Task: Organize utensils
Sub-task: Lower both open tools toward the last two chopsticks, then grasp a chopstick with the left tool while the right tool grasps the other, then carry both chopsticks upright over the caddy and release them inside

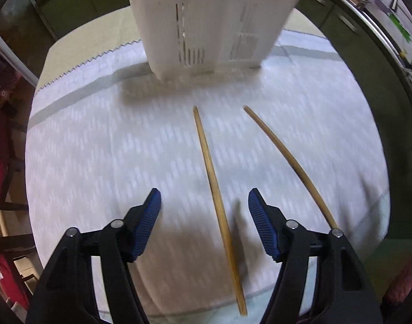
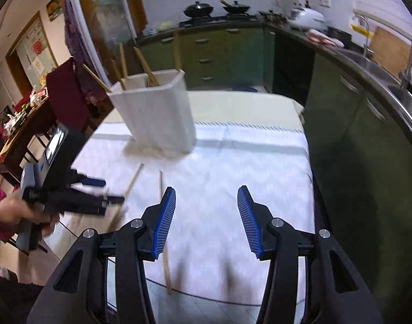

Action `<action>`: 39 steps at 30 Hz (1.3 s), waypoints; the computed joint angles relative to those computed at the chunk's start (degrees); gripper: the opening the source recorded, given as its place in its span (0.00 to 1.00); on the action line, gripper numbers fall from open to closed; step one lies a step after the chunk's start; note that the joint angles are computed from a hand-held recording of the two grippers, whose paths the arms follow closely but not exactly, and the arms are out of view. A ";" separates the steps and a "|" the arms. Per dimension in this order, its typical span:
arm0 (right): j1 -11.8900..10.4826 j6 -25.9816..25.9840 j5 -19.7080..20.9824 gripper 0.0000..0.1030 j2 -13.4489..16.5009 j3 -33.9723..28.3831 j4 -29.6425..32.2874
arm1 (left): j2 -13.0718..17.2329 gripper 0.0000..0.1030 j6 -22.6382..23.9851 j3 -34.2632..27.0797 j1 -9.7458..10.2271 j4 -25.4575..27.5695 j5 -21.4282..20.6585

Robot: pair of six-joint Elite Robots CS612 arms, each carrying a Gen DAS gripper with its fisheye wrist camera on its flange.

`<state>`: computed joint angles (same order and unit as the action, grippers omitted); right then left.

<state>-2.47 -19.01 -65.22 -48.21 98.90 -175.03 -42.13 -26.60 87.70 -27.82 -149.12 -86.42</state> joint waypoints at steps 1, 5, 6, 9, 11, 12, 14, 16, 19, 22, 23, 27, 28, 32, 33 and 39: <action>-0.13 0.01 -0.22 0.47 0.09 0.08 0.09 | 0.37 0.48 -0.24 -0.60 0.05 0.65 -0.04; -0.76 0.11 -0.47 0.48 0.58 -0.51 1.28 | 1.74 0.31 -2.31 -3.11 0.41 4.22 -1.05; -0.59 0.17 -0.58 0.48 0.63 -0.96 1.90 | 1.85 0.31 -2.54 -3.26 0.33 4.49 -0.60; -0.25 -0.42 -0.72 0.49 0.96 -1.52 2.94 | 2.18 0.31 -2.72 -4.19 0.05 5.75 -0.42; 0.46 -1.09 -1.62 0.49 1.35 -2.14 3.95 | 2.26 0.27 -2.64 -4.49 -0.34 6.47 0.51; 0.97 -1.55 -2.28 0.49 1.53 -2.57 4.68 | 2.61 0.14 -2.38 -5.17 -0.64 6.74 0.96; 2.17 -3.69 -3.58 0.49 2.19 -3.73 7.42 | 2.87 0.07 -0.91 -5.62 -0.80 6.89 0.48; 3.43 -5.77 -4.92 0.49 3.05 -5.40 10.95 | 2.76 0.06 0.38 -5.39 -0.95 6.70 -0.11; 5.09 -8.98 -5.90 0.49 4.30 -8.17 17.25 | 2.42 0.06 2.11 -4.67 -0.89 6.39 -1.17; 6.82 -11.97 -7.70 0.49 5.68 -11.28 23.12 | 1.49 0.06 3.68 -2.56 -0.89 5.69 -1.42; 7.34 -12.32 -8.60 0.49 6.10 -11.99 23.87 | 1.12 0.06 4.19 -1.82 -0.75 5.53 -1.42; 9.55 -13.79 -13.01 0.49 8.22 -15.95 28.58 | -0.25 0.06 5.38 1.05 0.02 4.41 -1.54; 9.96 -13.97 -13.91 0.49 8.65 -16.68 29.30 | -0.51 0.06 5.90 1.59 0.11 4.16 -1.42; 11.22 -13.67 -16.45 0.43 10.12 -19.25 32.17 | -1.53 0.06 6.69 3.66 0.95 2.65 -1.54; 11.44 -13.53 -16.84 0.39 10.47 -19.86 32.91 | -1.58 0.06 6.83 3.72 1.12 2.51 -1.57; 12.10 -12.06 -18.41 0.29 11.76 -22.67 36.94 | -1.87 0.06 7.96 4.09 2.17 2.67 -2.63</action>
